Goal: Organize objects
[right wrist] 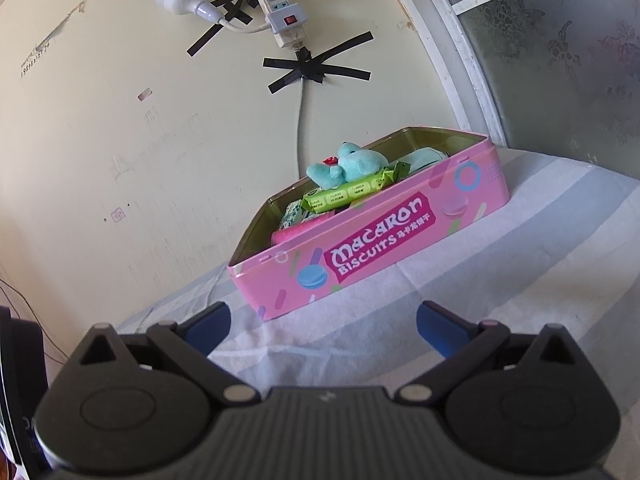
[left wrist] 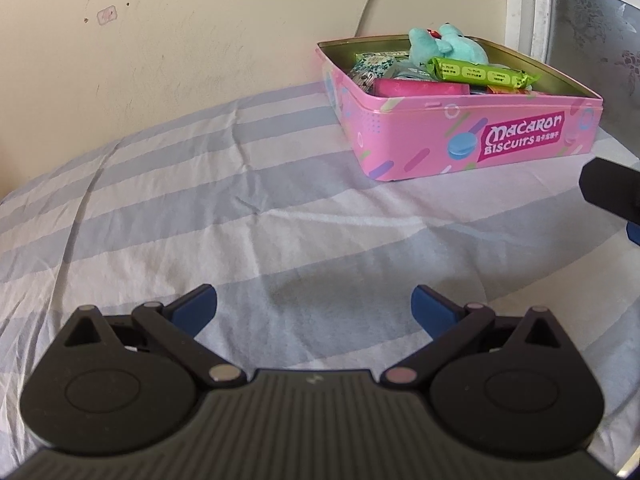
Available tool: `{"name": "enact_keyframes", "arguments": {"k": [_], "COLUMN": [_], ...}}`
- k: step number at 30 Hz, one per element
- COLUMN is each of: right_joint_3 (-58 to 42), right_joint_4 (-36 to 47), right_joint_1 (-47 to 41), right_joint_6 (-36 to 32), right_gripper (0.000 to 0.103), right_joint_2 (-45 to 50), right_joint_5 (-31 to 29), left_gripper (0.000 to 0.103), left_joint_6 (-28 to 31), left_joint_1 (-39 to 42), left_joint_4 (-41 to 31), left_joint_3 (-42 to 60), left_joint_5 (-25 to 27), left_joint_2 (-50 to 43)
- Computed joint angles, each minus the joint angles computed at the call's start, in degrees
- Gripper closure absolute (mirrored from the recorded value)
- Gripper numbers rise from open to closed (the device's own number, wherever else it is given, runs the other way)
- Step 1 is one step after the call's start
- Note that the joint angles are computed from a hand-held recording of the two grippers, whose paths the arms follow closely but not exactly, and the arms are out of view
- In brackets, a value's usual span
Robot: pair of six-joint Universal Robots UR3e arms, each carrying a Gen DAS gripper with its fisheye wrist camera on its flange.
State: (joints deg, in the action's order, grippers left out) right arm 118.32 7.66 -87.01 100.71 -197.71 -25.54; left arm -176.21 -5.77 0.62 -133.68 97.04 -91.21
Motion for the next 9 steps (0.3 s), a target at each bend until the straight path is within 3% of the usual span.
{"name": "enact_keyframes", "arguments": {"k": [4, 9], "right_joint_3": [-1.0, -1.7], "right_joint_4": [1.7, 3.2], "right_joint_1": [-0.6, -1.3], "right_joint_6": [-1.2, -2.9], "right_gripper": [0.000, 0.000], "right_joint_2": [0.2, 0.4], "right_joint_5": [-0.4, -0.9], "left_gripper": [0.000, 0.000], "left_joint_6": [0.1, 1.2], "left_joint_1": [0.7, 3.2], "left_joint_4": [0.0, 3.3], "left_joint_3": [-0.4, -3.1], "left_joint_5": [-1.0, -5.8], "left_joint_2": [0.4, 2.5]}}
